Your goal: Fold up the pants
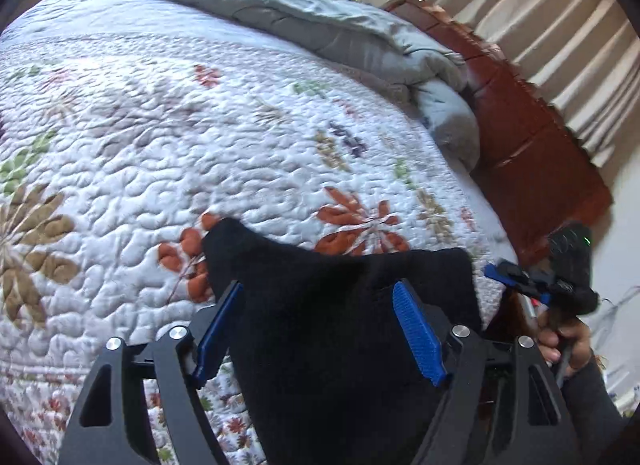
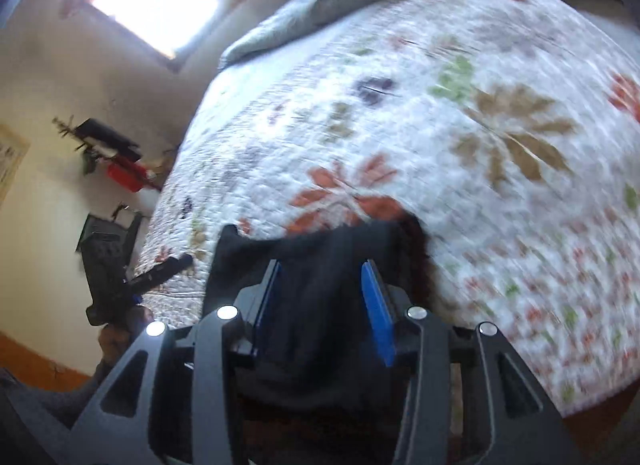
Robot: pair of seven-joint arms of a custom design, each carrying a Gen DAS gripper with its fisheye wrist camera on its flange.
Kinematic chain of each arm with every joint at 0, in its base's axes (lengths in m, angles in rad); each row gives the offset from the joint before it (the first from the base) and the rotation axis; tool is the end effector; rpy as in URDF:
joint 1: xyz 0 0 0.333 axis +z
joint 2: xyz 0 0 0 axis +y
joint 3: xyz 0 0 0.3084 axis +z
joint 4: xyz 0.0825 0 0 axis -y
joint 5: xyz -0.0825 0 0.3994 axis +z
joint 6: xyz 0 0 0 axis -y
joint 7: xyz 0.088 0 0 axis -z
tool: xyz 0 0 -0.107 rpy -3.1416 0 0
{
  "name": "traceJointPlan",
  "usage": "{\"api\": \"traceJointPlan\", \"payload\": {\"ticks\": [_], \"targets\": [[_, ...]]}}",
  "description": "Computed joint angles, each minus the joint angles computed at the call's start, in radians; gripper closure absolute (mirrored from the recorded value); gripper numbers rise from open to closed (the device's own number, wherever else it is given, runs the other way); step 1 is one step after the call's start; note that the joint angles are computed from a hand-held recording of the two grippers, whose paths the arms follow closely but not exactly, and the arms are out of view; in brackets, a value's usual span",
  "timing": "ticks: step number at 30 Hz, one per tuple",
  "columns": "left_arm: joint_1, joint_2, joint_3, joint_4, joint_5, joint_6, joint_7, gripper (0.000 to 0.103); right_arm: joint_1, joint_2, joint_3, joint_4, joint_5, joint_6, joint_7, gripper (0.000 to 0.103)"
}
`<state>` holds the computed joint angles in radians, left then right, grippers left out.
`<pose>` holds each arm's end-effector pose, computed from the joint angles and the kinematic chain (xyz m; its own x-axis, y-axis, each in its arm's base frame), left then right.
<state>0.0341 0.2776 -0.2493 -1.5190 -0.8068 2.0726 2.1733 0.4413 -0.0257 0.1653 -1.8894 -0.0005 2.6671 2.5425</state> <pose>0.6680 -0.1632 0.5421 -0.5385 -0.6342 0.5547 -0.8203 0.2440 -0.5173 0.5079 0.3538 0.5959 -0.1481 -0.7926 -0.5915 -0.7915 0.4536 -0.4096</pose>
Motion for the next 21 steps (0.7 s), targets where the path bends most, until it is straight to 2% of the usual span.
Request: {"api": "traceJointPlan", "payload": {"ticks": [3,4,5,6,7,8,10,11,12,13,15,17,18,19,20,21], "targets": [[0.026,0.028,-0.022,0.015,-0.114,-0.060,0.062,0.027,-0.006,0.067,-0.013,0.028,0.159,0.065,-0.165,0.061],[0.029,0.040,-0.026,0.022,-0.134,-0.077,0.070,0.027,-0.009,0.084,-0.014,0.035,0.209,0.066,-0.200,0.064],[0.024,0.056,-0.027,0.032,-0.131,-0.086,0.068,0.027,-0.014,0.096,-0.020,0.027,0.235,0.063,-0.218,0.069],[0.017,0.074,-0.026,0.045,-0.114,-0.091,0.056,0.027,-0.019,0.092,-0.022,0.000,0.278,0.076,-0.251,0.078],[0.006,0.100,-0.024,0.062,-0.084,-0.095,0.032,0.029,-0.023,0.084,-0.023,-0.028,0.318,0.091,-0.273,0.094],[-0.007,0.125,-0.018,0.074,-0.045,-0.086,-0.008,0.035,-0.012,0.076,-0.037,-0.061,0.364,0.114,-0.296,0.103],[-0.001,0.168,-0.026,0.094,-0.026,-0.078,-0.042,0.052,-0.031,0.061,-0.008,-0.141,0.603,0.216,-0.459,0.103],[0.010,0.188,-0.033,0.107,-0.034,-0.084,-0.060,0.055,-0.056,0.061,0.030,-0.162,0.735,0.265,-0.542,0.103],[0.018,0.202,-0.041,0.122,-0.037,-0.096,-0.082,0.055,-0.050,0.061,0.034,-0.167,0.796,0.291,-0.576,0.103],[0.026,0.213,-0.048,0.141,-0.038,-0.112,-0.103,0.053,-0.019,0.059,0.004,-0.164,0.787,0.285,-0.583,0.103],[0.032,0.210,-0.058,0.148,-0.029,-0.116,-0.117,0.046,-0.013,0.044,-0.005,-0.163,0.695,0.273,-0.490,0.103],[0.034,0.157,-0.058,0.104,-0.016,-0.082,-0.111,0.037,-0.005,0.016,-0.007,-0.174,0.603,0.287,-0.399,0.092],[0.031,0.099,-0.053,0.053,0.000,-0.042,-0.088,0.033,-0.003,-0.016,-0.001,-0.191,0.506,0.295,-0.315,0.079],[0.027,0.053,-0.047,0.012,0.012,-0.020,-0.065,0.033,-0.008,-0.039,0.008,-0.198,0.415,0.280,-0.244,0.073],[0.023,0.021,-0.039,-0.013,0.017,-0.015,-0.058,0.033,-0.004,-0.061,0.019,-0.200,0.367,0.264,-0.216,0.072],[0.027,-0.030,-0.035,-0.061,0.002,-0.022,-0.038,0.033,0.010,-0.073,0.020,-0.205,0.382,0.259,-0.234,0.072]]}}
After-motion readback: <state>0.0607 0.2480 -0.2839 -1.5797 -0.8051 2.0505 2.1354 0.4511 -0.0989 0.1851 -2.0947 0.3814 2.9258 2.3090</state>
